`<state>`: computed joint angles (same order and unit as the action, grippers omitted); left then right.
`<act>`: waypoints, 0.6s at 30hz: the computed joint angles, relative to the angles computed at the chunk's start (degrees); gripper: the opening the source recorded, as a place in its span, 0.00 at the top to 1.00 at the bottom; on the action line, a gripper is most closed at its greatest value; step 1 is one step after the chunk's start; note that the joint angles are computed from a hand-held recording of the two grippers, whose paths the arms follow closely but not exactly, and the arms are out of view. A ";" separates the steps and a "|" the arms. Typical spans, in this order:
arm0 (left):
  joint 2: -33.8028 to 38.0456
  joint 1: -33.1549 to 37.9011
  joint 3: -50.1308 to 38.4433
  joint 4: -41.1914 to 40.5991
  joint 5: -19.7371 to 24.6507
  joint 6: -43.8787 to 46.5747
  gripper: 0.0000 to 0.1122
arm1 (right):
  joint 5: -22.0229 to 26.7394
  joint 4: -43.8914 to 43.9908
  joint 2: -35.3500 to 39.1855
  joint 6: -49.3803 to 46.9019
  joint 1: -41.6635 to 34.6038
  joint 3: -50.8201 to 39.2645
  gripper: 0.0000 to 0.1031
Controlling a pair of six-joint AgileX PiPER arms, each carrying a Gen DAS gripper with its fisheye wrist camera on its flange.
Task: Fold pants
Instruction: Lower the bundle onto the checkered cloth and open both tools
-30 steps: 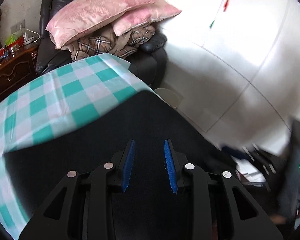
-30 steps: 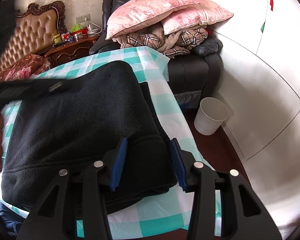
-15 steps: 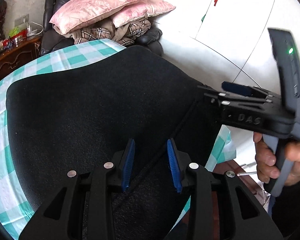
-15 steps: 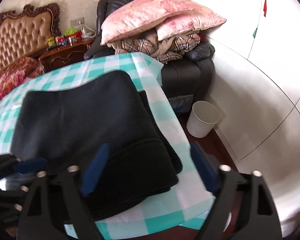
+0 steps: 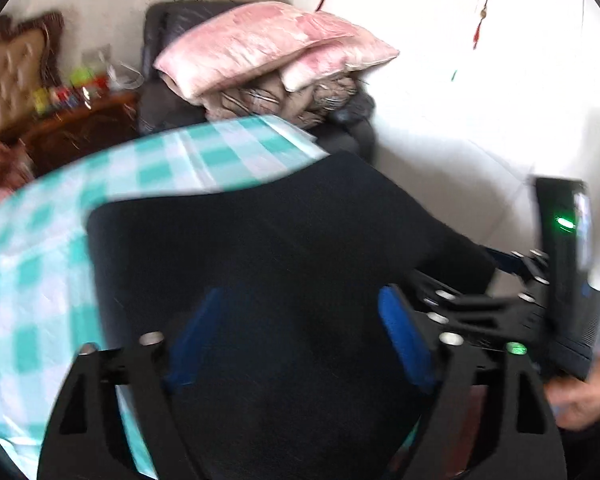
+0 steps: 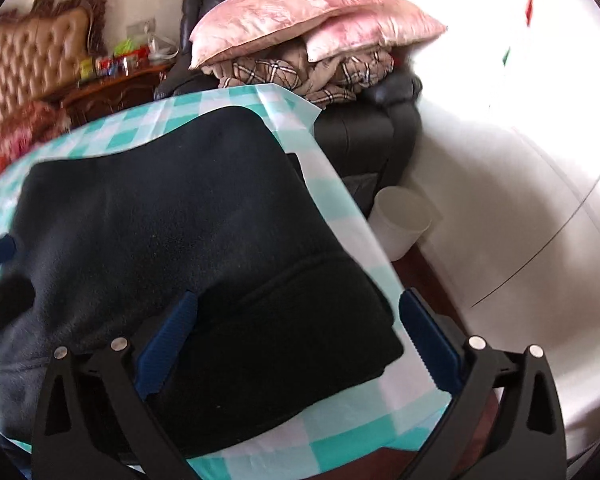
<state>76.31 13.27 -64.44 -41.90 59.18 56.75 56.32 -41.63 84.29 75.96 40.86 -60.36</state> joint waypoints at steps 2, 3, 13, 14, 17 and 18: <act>1.84 -2.84 -2.42 4.24 -4.07 -5.21 0.23 | -1.50 1.49 -0.49 -0.81 -1.13 0.72 0.02; 3.32 -3.99 -3.84 5.74 -6.36 -7.41 0.23 | -1.77 1.66 -0.55 -0.77 -1.29 0.90 0.02; 20.48 -10.71 -21.10 17.35 -4.78 -17.21 0.23 | -0.34 0.52 1.73 0.47 -0.93 -0.44 0.02; 22.57 -11.37 -23.46 20.04 -3.18 -20.58 0.23 | -0.18 0.22 1.90 0.64 -0.73 -0.46 0.02; 23.70 -12.28 -23.34 20.84 -3.52 -21.69 0.22 | 0.85 -0.43 2.40 1.28 -0.07 -0.79 0.02; 23.38 -12.25 -22.80 20.48 -4.19 -21.05 0.22 | 1.03 -0.49 2.51 1.28 0.01 -0.92 0.02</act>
